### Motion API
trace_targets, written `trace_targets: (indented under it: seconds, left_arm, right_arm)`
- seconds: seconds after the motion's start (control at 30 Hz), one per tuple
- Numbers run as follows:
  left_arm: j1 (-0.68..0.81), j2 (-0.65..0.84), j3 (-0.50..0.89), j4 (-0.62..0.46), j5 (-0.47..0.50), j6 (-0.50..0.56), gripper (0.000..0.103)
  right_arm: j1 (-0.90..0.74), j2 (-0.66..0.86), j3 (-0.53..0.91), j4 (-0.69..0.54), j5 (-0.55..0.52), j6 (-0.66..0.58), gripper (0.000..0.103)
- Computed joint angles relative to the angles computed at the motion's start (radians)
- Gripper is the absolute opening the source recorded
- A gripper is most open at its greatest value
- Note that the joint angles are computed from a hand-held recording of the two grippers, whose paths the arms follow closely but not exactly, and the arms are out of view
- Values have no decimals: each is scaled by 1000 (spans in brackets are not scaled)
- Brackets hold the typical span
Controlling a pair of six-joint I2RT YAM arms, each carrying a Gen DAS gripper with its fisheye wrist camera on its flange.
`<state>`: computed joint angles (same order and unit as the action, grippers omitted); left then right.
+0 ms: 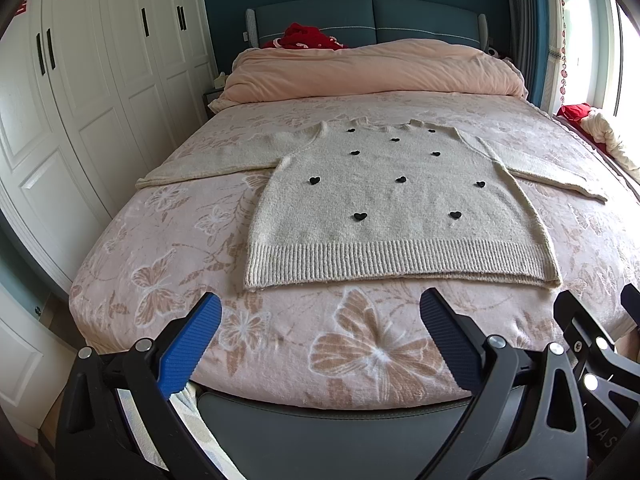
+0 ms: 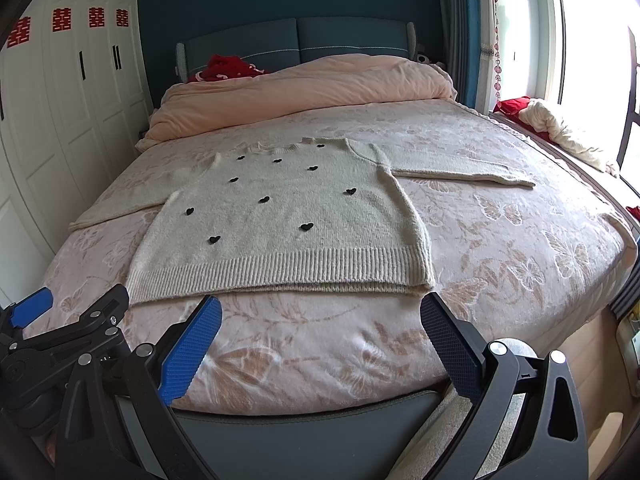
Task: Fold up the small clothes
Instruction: 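Move the right tool to the sweater sleeve and close on its cuff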
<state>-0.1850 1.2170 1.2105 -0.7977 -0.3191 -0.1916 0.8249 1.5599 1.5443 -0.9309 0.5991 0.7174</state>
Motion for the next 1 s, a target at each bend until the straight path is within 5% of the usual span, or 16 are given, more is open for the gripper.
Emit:
trace_targets:
  seconds: [0.4,0.57,0.8,1.0]
  left_arm:
    - [-4,3,1,-3,-2,-5,97]
    - [84,4,-17,5,132,-15,98]
    - [196,99,-38,74,224,-19,98]
    - [220,261,21,116,206,-42,98]
  right_arm:
    - [-2,0,-5,4,-7,-1,98]
    - [-55,-25,-104,84,-113,-13,98]
    - [-441,-15,-172,229,-338,-153,98]
    - [-844,346,204,211,-511,-294,98]
